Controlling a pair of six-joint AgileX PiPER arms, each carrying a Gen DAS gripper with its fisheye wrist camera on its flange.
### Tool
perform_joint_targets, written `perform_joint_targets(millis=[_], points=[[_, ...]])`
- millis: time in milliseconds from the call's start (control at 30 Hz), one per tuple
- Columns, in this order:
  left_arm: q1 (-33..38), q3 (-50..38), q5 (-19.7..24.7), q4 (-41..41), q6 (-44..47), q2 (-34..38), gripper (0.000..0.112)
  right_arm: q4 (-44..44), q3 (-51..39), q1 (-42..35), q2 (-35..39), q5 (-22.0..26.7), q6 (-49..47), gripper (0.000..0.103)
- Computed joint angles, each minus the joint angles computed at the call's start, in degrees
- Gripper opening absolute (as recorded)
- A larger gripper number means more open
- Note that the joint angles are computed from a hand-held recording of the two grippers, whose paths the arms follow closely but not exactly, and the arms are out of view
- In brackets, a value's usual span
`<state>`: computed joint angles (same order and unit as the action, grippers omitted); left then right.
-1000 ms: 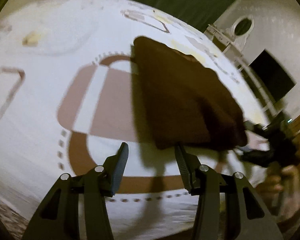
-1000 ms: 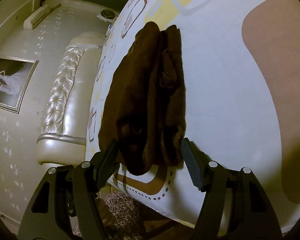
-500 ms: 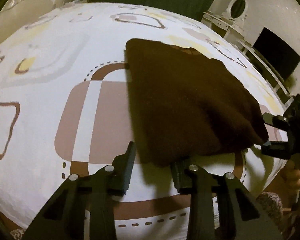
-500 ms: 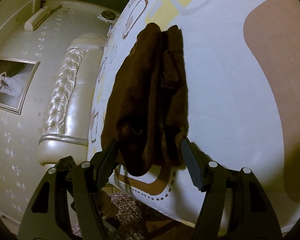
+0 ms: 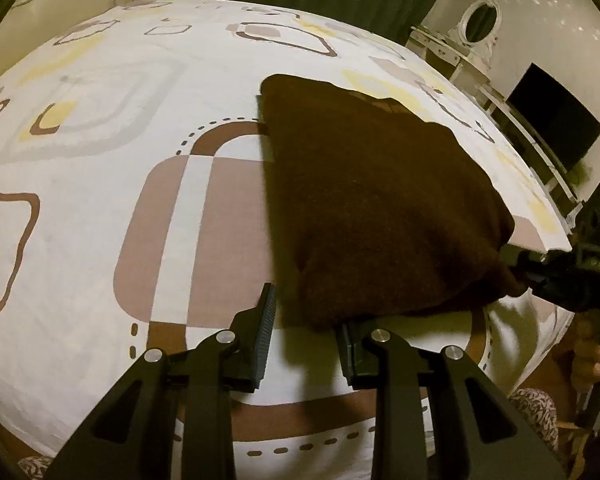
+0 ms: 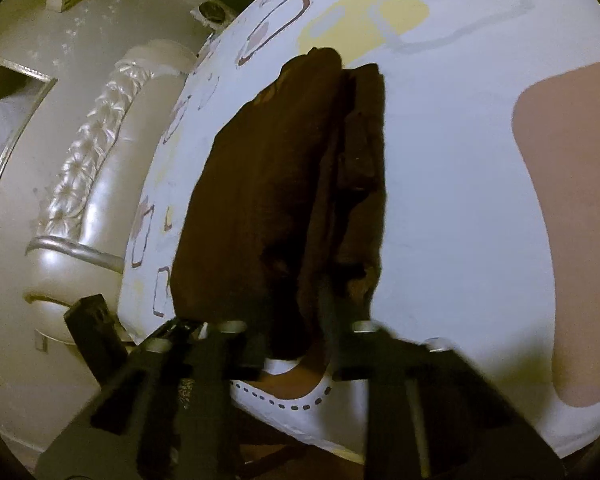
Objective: Fold small clothes
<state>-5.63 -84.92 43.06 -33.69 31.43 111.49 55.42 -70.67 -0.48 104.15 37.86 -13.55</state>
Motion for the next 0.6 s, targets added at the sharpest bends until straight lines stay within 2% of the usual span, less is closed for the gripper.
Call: perform_joint_targets(millis=[67,200,300,400,500,600], points=[[0.5,-0.05,0.43,-1.08,0.52,0.38,0.029,1.97,1.1,-0.29,0.18,-1.16,-1.6,0.012],[1.3,0.22,0.51,-2.96,2.55,0.84,0.029,19.3,6.44,-5.43,3.28,1.3,-14.54,0.009],[2.21,0.06,1.53,-4.65,4.39,1.23,0.029,32.78,11.09,-8.89,5.55,5.64,-25.82,0.005],[3.15,-0.36,3.05,-6.23,6.73,1.59,0.029,35.48,12.58,-9.65,5.32,6.39,-28.46,0.004],[4.81,-0.65,6.2,-9.01,11.54,1.72,0.031,34.27,12.87,-10.27,4.49,6.19,-28.26,0.005],[8.59,-2.25,14.53,-13.5,17.91,2.65,0.031,33.84,13.42,-11.04,3.04,5.96,-28.54,0.028]])
